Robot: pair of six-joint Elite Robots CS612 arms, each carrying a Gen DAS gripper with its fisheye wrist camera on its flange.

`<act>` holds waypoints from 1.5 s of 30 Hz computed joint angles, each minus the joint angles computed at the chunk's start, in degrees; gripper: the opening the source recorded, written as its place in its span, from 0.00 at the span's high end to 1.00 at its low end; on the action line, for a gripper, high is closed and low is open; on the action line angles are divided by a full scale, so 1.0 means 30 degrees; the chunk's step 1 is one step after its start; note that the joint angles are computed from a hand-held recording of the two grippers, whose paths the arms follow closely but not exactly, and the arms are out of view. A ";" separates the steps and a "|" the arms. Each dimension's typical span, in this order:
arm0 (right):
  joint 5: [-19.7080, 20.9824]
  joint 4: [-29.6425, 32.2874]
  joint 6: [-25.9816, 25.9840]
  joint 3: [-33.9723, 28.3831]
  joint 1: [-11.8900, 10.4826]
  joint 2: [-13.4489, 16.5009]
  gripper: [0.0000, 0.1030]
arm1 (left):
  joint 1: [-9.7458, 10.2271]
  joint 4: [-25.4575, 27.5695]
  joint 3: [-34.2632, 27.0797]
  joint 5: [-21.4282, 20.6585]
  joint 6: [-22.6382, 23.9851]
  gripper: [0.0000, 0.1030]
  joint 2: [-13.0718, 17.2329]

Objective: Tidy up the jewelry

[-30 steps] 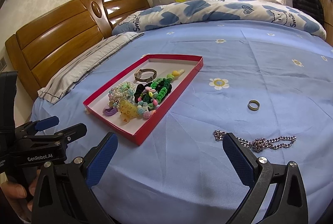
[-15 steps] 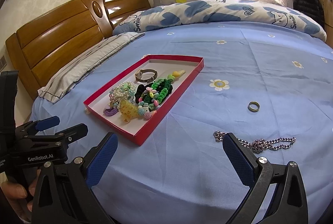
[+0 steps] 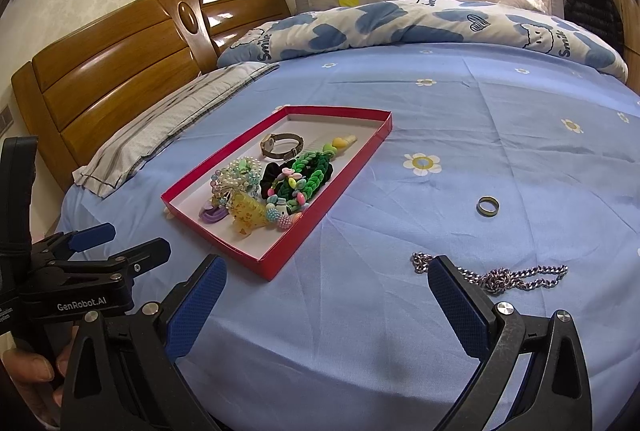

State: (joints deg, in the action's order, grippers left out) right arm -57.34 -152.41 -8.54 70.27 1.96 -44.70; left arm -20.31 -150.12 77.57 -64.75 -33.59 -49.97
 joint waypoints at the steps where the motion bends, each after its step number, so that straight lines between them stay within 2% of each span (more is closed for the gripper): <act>1: -0.0006 0.0010 0.0006 -0.0006 0.0003 0.0003 0.01 | 0.0000 0.0000 0.0000 0.0000 0.0000 0.00 0.0000; 45: 0.0032 0.0060 -0.0009 -0.0082 -0.0021 -0.0008 0.01 | -0.0045 -0.0017 0.0056 0.0203 0.0168 0.00 0.0031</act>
State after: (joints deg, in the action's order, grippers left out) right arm -57.25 -152.23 -8.57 70.03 1.89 -44.73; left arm -20.45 -150.17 77.74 -64.14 -33.09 -49.87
